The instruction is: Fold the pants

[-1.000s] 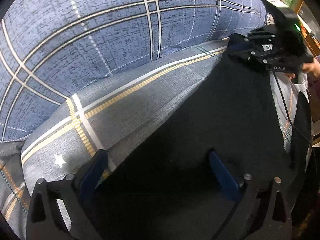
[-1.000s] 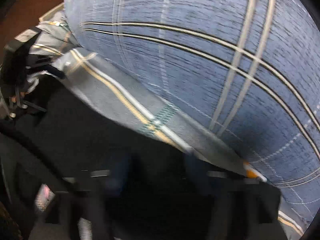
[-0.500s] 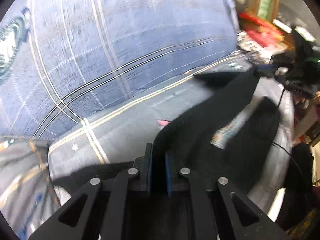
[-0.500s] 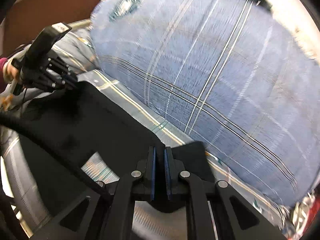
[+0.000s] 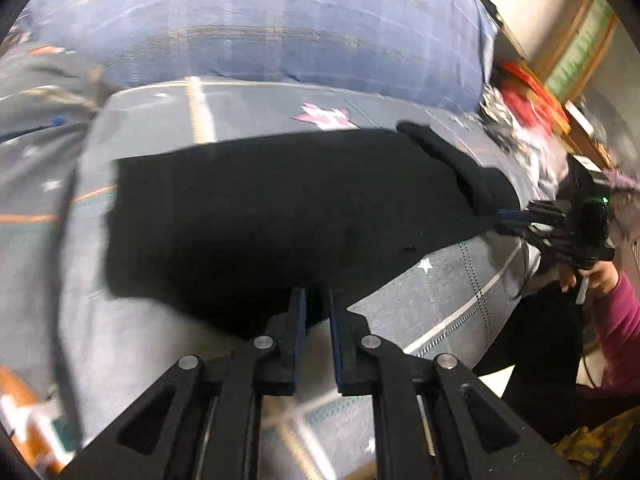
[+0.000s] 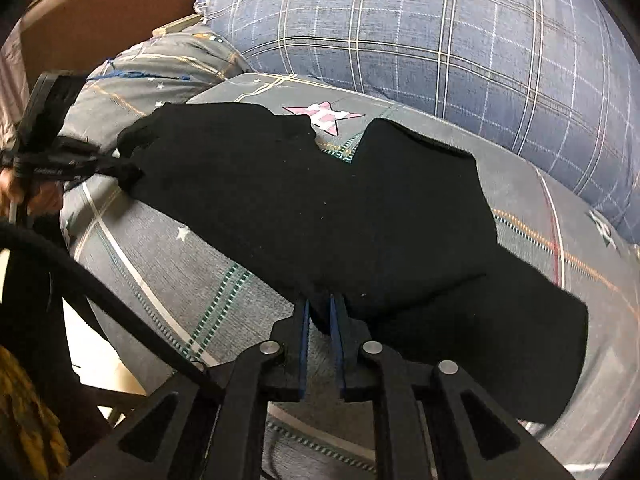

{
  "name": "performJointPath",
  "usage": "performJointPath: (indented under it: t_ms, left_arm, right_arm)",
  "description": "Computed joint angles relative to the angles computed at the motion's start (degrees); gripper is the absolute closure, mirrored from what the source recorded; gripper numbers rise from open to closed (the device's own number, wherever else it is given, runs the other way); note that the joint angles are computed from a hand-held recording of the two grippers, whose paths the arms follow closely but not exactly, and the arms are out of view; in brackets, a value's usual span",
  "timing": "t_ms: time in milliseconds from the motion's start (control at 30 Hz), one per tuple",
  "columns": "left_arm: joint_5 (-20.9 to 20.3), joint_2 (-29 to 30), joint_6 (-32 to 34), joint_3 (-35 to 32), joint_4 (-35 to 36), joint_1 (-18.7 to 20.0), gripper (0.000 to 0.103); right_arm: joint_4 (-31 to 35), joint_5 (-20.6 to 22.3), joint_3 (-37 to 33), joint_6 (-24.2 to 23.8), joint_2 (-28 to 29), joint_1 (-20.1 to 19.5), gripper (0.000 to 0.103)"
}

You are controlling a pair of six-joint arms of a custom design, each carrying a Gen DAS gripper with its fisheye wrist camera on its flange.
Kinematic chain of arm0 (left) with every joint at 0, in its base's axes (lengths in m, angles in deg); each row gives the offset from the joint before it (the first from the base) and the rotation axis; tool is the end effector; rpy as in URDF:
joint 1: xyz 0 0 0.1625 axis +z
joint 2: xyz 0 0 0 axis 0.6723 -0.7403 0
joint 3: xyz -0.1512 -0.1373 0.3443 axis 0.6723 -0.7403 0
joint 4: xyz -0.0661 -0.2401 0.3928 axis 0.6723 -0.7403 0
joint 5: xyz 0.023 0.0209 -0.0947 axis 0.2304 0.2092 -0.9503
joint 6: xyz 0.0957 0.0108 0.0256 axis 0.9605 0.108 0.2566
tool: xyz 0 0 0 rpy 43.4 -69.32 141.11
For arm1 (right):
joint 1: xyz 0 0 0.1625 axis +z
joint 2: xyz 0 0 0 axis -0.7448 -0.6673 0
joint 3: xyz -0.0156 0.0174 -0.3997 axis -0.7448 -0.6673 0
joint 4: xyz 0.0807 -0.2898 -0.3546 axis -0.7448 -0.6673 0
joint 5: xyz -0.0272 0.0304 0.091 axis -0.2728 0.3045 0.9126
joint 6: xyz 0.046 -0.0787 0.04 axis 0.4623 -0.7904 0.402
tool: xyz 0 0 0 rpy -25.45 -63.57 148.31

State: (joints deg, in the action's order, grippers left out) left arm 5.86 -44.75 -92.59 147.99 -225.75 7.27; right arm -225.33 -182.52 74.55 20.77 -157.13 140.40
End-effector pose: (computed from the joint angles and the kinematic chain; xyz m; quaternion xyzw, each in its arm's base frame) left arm -0.0783 -0.3963 0.2071 0.0615 0.9303 -0.2888 0.2175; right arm 0.1331 -0.5657 0.1562 0.5120 -0.8432 0.0472 0.1573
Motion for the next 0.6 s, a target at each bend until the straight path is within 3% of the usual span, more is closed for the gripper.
performJointPath:
  t_ms: [33, 67, 100, 133, 167, 300, 367, 500, 600]
  left_arm:
    - [2.5, -2.7, -2.1, 0.8, 2.5, -1.4, 0.061]
    - [4.2, -4.9, -3.4, 1.5, 4.2, -2.2, 0.03]
    - [6.0, -7.6, -4.4, 2.3, 4.7, -2.9, 0.021]
    - [6.8, -9.6, -4.9, 3.3, 4.6, -3.4, 0.02]
    - [7.4, -11.0, -5.1, 3.6, 4.5, -3.5, 0.02]
    - [11.3, -11.0, -10.3, 2.0, 7.9, -1.2, 0.019]
    - [10.7, -11.4, -11.0, 0.8, 9.4, 0.9, 0.019]
    - [11.5, -14.2, -13.2, 0.0, 10.3, 3.7, 0.019]
    - [12.2, -14.7, -12.9, -0.6, 10.2, 5.1, 0.02]
  right_arm:
    - [1.7, 1.5, 0.1, 0.1, -1.0, 0.0, 0.074]
    - [3.1, 3.6, 0.2, 0.0, -1.9, 0.1, 0.059]
    - [4.0, 6.0, 0.5, -0.4, -2.8, 0.4, 0.051]
    - [4.8, 8.2, 0.8, -0.8, -3.3, 0.8, 0.039]
    - [6.1, 10.5, 0.7, -0.9, -3.3, 1.5, 0.037]
    - [7.2, 17.6, -0.5, 1.3, 0.8, 4.4, 0.037]
    - [5.2, 19.9, -1.0, 2.3, 5.3, 6.2, 0.037]
    - [3.4, 21.1, -2.3, 1.9, 13.3, 9.8, 0.037]
    - [1.0, 18.9, -3.2, -0.8, 18.6, 12.3, 0.037]
